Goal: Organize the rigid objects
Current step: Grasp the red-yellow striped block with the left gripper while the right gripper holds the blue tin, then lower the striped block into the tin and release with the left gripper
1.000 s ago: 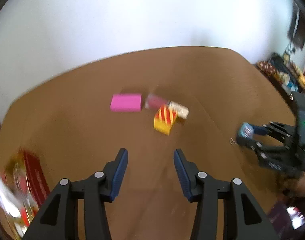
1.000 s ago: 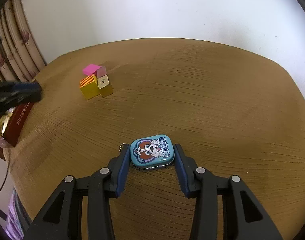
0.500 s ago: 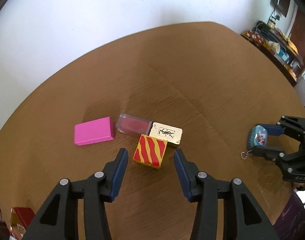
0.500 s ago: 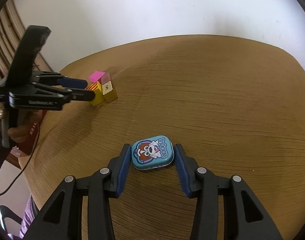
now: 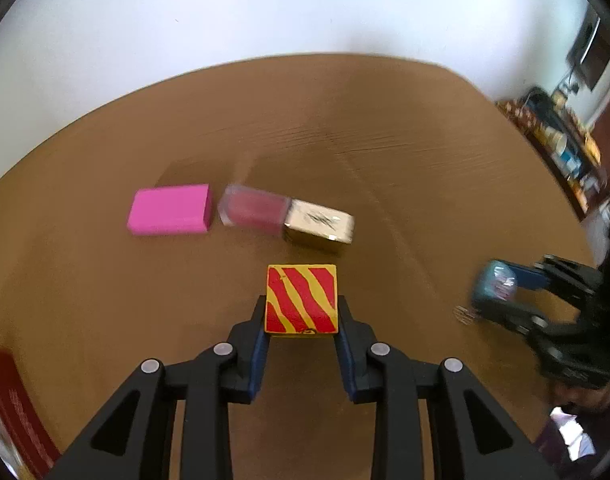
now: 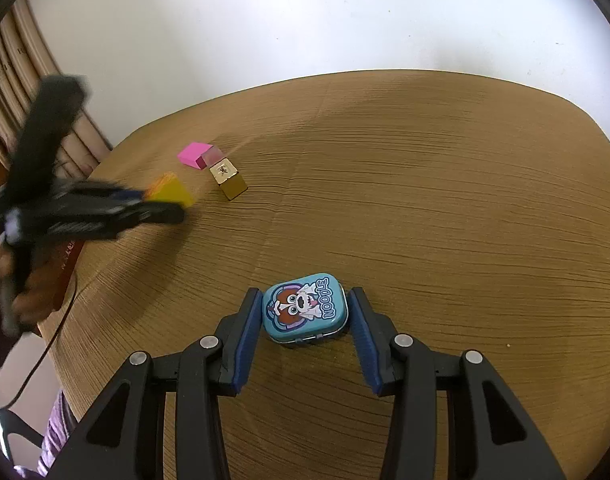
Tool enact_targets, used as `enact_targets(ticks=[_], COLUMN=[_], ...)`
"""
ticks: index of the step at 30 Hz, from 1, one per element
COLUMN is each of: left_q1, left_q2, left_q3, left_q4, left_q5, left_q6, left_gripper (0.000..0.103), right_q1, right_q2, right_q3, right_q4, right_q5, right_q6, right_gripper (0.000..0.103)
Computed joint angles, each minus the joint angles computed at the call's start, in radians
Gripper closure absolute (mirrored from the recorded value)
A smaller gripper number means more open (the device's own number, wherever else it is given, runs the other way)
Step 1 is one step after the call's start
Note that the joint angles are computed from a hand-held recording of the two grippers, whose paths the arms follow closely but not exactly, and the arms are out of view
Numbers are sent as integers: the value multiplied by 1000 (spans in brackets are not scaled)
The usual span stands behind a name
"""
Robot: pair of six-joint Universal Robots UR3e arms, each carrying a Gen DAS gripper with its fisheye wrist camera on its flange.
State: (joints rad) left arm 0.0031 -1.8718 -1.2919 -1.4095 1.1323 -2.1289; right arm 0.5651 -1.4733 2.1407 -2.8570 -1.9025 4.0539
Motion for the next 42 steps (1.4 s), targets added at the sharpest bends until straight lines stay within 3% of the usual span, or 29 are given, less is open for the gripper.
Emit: enact_targets(ticks=[6,8,11,14,19,26,28,37,42], left_q1=[248,371,526,669,763,693,689,638,614], left_q2=[291,328,382,312,202,33,-3,-3,29], left_q3=[-174,-135,-120,3,110,160,185,66,-22], left_q4=[-255,-389,-487,-567,-461,-225,-233,-38,102], left_q5=[-105,-113,-105,-93,-90,-37,-32,7,46], left_q6=[127,209,276,316,244,88,90,39,-1], left_gripper=[73,73,73,73,73,73,73,73,64], right_q1=[5,6,13,15,26,32,33,33,30], right_q2=[10,17,34,43,47,59,61,59,51], right_q3=[-20,-31,-57,-70,-87,-108,-113,-113,-100], right_q4=[17,25,48,62,92,121,128,133,122], right_q5=[-7,-11,-26,-32,-46,-60,-62,-61,-57], right_q6=[-3,-5,-8,-11,-8,-11,-12,-14,-14], right_gripper=[61,61,61,61,61,61,61,60,60])
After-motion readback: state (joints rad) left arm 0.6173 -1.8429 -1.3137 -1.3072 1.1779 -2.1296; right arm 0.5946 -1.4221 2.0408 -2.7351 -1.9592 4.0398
